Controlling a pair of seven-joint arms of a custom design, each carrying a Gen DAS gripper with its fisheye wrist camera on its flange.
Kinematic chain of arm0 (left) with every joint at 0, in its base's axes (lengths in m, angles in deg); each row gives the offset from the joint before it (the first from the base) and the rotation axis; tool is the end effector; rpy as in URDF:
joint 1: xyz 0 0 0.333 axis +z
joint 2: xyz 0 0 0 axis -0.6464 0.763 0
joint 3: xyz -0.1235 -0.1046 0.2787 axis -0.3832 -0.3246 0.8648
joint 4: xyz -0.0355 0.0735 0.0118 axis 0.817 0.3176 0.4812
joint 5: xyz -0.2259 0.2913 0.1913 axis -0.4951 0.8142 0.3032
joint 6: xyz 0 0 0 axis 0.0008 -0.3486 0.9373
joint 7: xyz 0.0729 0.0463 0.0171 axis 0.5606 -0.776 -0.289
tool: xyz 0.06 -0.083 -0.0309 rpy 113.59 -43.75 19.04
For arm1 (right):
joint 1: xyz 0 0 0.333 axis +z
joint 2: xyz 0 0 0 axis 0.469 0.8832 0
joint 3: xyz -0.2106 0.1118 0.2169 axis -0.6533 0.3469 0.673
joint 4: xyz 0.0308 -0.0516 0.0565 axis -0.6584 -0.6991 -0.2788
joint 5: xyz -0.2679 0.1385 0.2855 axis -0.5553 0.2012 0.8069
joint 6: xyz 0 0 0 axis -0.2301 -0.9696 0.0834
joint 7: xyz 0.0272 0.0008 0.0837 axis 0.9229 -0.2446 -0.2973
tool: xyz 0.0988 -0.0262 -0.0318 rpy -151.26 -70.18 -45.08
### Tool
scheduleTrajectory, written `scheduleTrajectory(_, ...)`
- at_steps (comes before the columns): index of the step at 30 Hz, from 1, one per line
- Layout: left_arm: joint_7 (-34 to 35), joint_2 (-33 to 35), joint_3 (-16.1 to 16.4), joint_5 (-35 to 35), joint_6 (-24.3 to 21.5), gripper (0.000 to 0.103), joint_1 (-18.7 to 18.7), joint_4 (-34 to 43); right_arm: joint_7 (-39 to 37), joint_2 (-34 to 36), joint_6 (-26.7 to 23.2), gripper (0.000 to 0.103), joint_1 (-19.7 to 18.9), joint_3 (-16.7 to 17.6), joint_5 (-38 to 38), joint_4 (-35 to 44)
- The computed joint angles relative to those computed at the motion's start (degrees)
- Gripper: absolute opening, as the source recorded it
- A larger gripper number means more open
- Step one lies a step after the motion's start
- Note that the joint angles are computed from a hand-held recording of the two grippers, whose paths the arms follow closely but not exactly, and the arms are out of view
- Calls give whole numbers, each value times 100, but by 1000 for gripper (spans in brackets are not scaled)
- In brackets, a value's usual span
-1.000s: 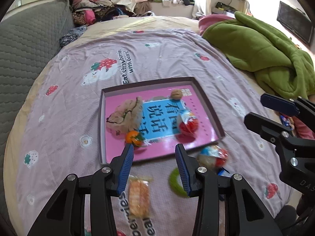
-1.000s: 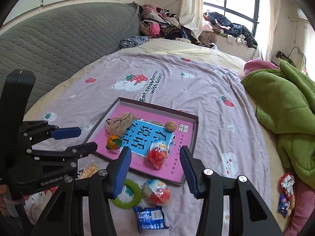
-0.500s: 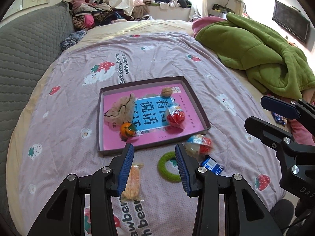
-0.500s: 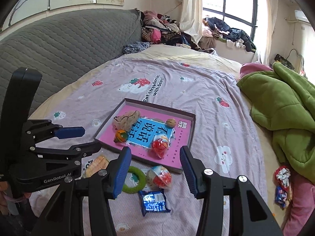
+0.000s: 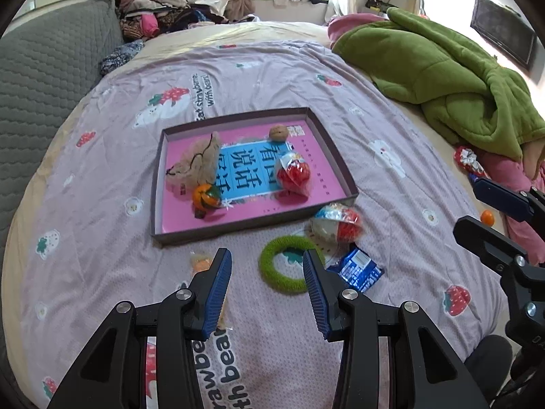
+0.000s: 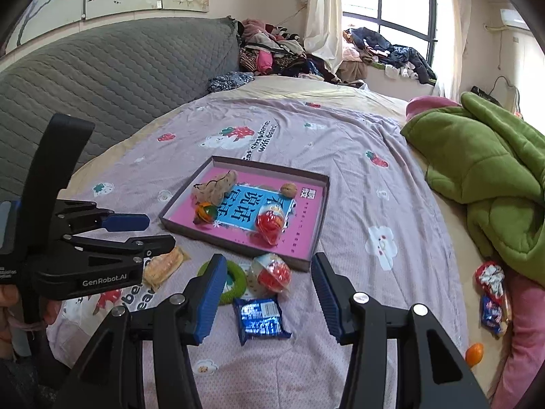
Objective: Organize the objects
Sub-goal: 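Lift both open tools away from the tray toward the remaining items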
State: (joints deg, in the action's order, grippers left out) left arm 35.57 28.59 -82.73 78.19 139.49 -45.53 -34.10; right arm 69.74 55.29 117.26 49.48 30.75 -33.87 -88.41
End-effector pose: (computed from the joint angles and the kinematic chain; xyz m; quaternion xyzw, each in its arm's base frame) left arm 0.5936 -0.1567 0.5394 -0.6787 0.6780 -0.2174 0.1800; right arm 0.5865 0.3320 0.5776 -0.8116 0.4383 -0.1872 0.3380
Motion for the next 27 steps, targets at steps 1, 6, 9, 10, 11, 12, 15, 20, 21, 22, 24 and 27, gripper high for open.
scheduleTrajectory(1,-7,-12,-4,-4,5,45,-5,-30,-26,-41,33,51,-13,4,37,-76)
scheduleTrajectory(6,44,-36,-16,-119,41,45,-22,-140,26,-180,236,51,-12,-29,-29,-393)
scheduleTrajectory(9,69,-15,-24,-174,45,45,-36,-162,9,-220,277,51,-27,-27,46,-518)
scheduleTrajectory(10,69,-8,-26,-181,54,45,-40,-168,5,-233,298,51,-32,-31,59,-569)
scheduleTrajectory(11,63,-2,-27,-187,59,45,-44,-175,21,-248,310,51,-29,-33,55,-603)
scheduleTrajectory(12,68,7,-28,-207,64,45,-49,-181,32,-261,328,51,-29,-39,46,-644)
scheduleTrajectory(15,101,37,-23,-282,78,45,-60,-182,16,-297,421,51,-31,-38,78,-776)
scheduleTrajectory(20,107,100,-20,-324,84,45,-82,-178,-40,-365,594,51,-5,-29,56,-1026)
scheduleTrajectory(21,103,106,-18,-323,96,45,-86,-186,-16,-379,620,51,8,-32,4,-1073)
scheduleTrajectory(22,112,121,-16,-335,93,45,-89,-184,-29,-389,668,52,17,-28,-17,-1127)
scheduleTrajectory(24,119,147,-12,-353,101,45,-96,-184,26,-401,700,52,40,-34,-115,-1189)
scheduleTrajectory(27,128,157,-9,-380,141,45,-109,-216,3,-412,745,52,59,-21,-135,-1260)
